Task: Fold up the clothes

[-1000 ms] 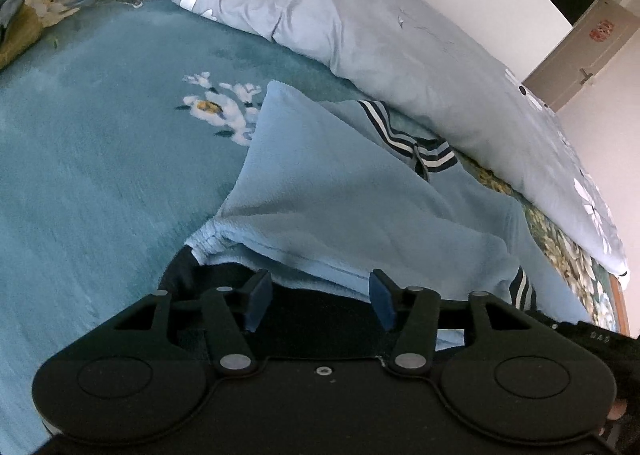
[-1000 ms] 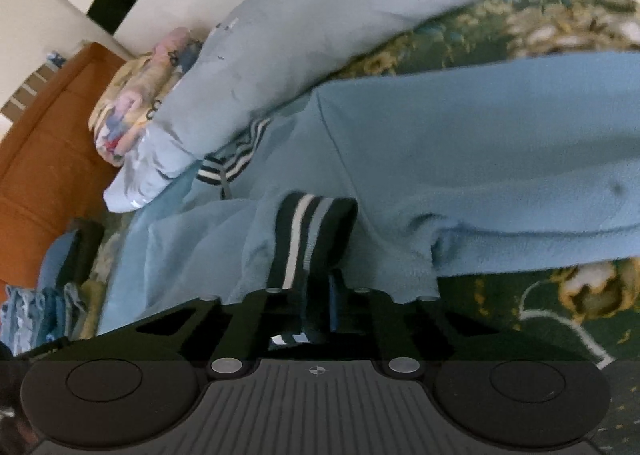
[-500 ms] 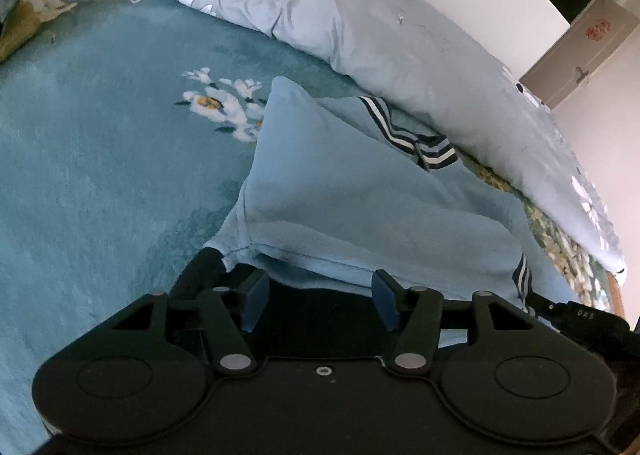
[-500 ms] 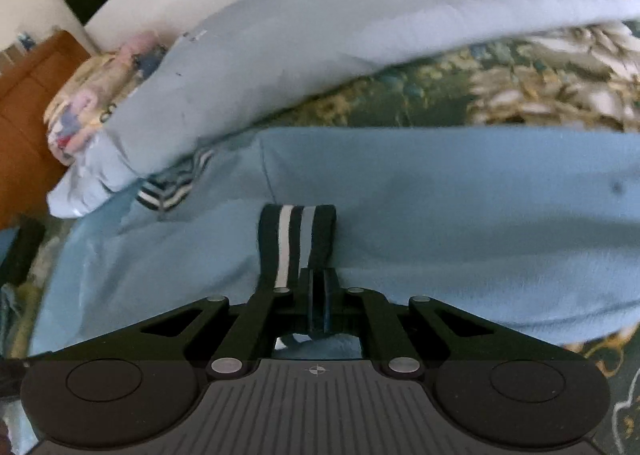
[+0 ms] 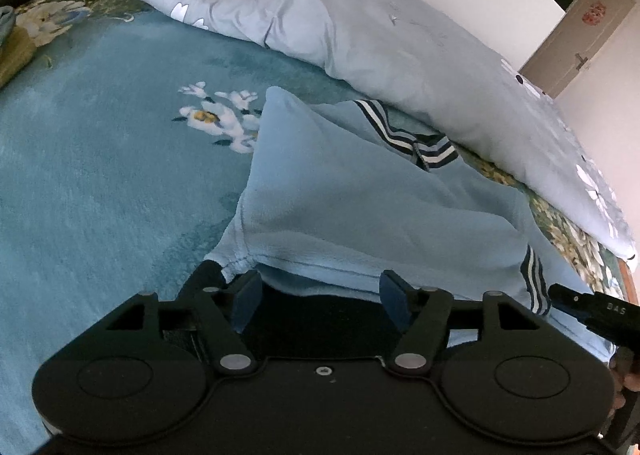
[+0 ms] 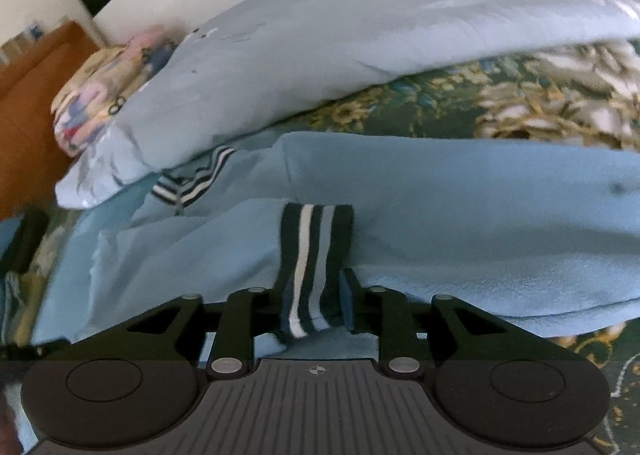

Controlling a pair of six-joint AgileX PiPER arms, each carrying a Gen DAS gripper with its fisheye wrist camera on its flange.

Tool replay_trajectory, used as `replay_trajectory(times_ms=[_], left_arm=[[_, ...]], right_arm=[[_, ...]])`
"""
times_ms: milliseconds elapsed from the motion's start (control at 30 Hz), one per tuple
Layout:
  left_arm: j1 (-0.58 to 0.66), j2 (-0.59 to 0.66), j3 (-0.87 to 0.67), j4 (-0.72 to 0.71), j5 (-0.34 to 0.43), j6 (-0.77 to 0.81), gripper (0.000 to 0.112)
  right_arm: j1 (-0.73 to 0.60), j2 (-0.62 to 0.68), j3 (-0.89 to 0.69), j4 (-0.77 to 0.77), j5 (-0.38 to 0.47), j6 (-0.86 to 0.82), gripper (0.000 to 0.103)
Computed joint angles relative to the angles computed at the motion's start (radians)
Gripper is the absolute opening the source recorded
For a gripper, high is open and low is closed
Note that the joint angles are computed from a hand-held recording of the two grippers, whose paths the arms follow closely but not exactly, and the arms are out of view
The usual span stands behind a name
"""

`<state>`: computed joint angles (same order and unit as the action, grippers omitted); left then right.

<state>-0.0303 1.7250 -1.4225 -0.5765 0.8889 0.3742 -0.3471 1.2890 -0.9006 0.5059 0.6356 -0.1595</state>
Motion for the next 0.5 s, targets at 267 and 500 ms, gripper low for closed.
replay_trajectory(times_ms=[267,500], left_arm=[[0.017,-0.038,0.000,0.023,0.054,-0.010,0.072],[-0.015,-0.087,-0.037,0.080,0.117,-0.043,0.078]], right_arm=[[0.070,-0.144,0.031,-0.124,0.064,0.251,0.044],[0.073,-0.296,0.061,-0.237,0.163,0.483,0.053]])
